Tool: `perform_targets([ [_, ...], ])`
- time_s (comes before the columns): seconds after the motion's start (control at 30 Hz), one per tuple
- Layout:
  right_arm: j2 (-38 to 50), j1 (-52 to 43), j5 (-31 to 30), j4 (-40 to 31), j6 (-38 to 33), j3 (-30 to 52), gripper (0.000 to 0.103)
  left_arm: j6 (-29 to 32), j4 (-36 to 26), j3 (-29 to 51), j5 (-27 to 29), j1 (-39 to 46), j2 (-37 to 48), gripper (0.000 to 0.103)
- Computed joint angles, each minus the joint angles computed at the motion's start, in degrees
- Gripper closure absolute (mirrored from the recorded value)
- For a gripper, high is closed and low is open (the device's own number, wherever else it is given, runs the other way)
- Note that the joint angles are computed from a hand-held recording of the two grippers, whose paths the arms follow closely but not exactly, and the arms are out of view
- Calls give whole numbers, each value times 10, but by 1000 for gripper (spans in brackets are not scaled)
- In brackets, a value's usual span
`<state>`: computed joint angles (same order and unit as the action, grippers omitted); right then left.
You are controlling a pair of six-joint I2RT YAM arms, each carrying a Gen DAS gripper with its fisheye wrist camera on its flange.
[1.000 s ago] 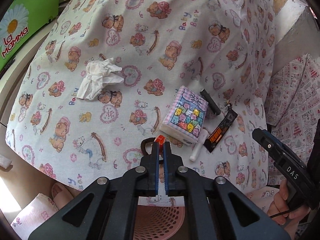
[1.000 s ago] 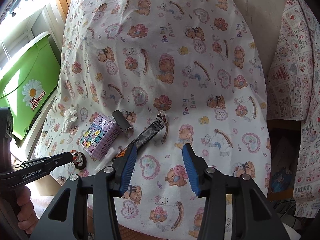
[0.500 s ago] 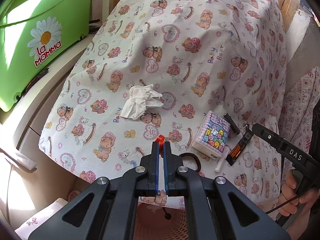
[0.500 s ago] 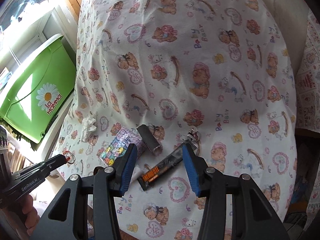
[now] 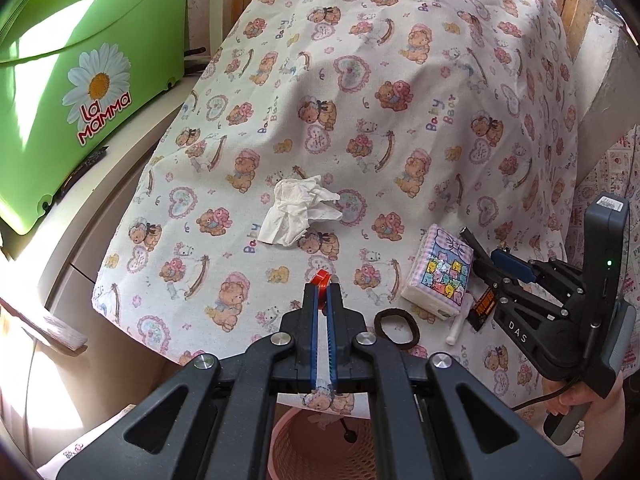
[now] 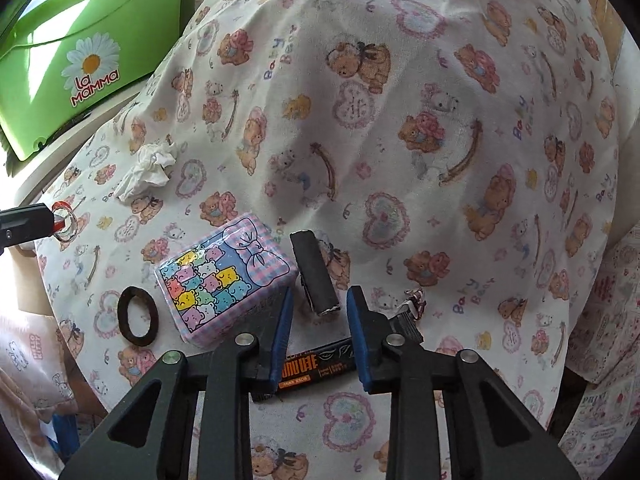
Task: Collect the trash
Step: 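Grasp the small dark cylinder with the right tool while the left tool holds the red cap, then carry the red cap and dark cylinder in both tools over the pink basket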
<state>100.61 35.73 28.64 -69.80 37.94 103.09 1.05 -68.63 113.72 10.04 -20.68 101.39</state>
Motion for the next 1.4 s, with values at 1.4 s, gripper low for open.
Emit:
perform_targets([
  [1.4, -109, 251, 37, -51, 241, 37, 95, 28, -47, -89, 13, -1, -133, 100],
])
